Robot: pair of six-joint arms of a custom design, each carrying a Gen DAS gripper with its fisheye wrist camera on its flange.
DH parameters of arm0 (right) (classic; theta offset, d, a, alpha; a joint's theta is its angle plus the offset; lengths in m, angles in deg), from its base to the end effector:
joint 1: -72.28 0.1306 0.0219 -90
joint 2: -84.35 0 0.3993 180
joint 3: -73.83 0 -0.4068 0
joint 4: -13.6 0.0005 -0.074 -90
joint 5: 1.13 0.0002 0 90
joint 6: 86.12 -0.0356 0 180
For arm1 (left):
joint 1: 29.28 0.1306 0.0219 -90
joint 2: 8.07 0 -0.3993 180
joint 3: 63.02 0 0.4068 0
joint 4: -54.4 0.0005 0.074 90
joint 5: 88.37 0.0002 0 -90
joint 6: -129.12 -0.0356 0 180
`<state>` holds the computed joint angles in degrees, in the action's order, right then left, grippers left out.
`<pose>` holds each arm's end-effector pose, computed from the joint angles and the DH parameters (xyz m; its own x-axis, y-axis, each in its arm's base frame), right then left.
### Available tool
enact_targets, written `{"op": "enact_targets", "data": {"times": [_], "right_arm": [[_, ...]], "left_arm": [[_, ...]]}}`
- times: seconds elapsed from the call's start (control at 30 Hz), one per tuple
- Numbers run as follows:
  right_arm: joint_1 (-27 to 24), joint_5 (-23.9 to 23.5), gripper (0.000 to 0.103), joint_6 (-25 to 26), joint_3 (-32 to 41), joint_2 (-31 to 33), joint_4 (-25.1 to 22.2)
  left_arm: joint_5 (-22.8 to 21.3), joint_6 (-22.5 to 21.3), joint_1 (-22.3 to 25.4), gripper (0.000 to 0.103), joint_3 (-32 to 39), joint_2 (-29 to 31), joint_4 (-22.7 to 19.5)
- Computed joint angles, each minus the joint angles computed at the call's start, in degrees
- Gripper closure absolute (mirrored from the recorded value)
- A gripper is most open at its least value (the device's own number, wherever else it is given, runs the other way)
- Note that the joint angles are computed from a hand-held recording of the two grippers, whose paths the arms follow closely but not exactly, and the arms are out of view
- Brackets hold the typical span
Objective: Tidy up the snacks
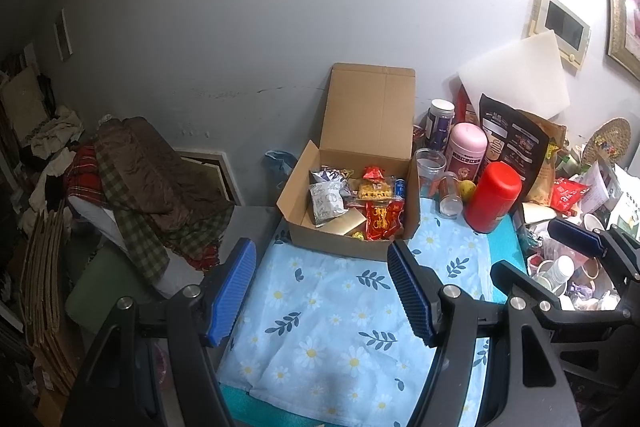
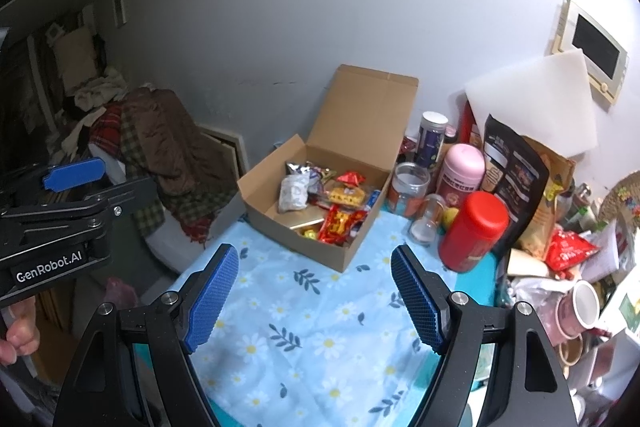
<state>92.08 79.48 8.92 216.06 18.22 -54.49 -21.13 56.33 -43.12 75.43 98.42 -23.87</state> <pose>0.5865 0.2168 0.6191 -0.5593 -0.2935 -0.7753 -0.5033 0.8633 0.0363 0.5411 -0.1196 0.6514 -0.6592 -0.1186 -0.7426 -0.2449 0.9675 0.0628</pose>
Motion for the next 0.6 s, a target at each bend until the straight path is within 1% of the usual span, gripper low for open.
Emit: {"op": "enact_targets", "data": {"times": [0.33, 0.47, 0.6], "right_arm": [[-0.1, 0.1, 0.023, -0.3, -0.5, -0.4, 0.1], [-0.2, -0.1, 0.023, -0.3, -0.8, -0.5, 0.3], [-0.3, -0.1, 0.023, -0.5, -1.7, -1.1, 0.7]], "left_arm": [[0.2, -0.1, -0.2, 0.035, -0.4, -0.3, -0.2], [0.5, -0.4, -0.2, 0.035, -1.4, -1.0, 0.6], [0.5, -0.5, -0.3, 0.035, -1.3, -1.0, 0.6]]}}
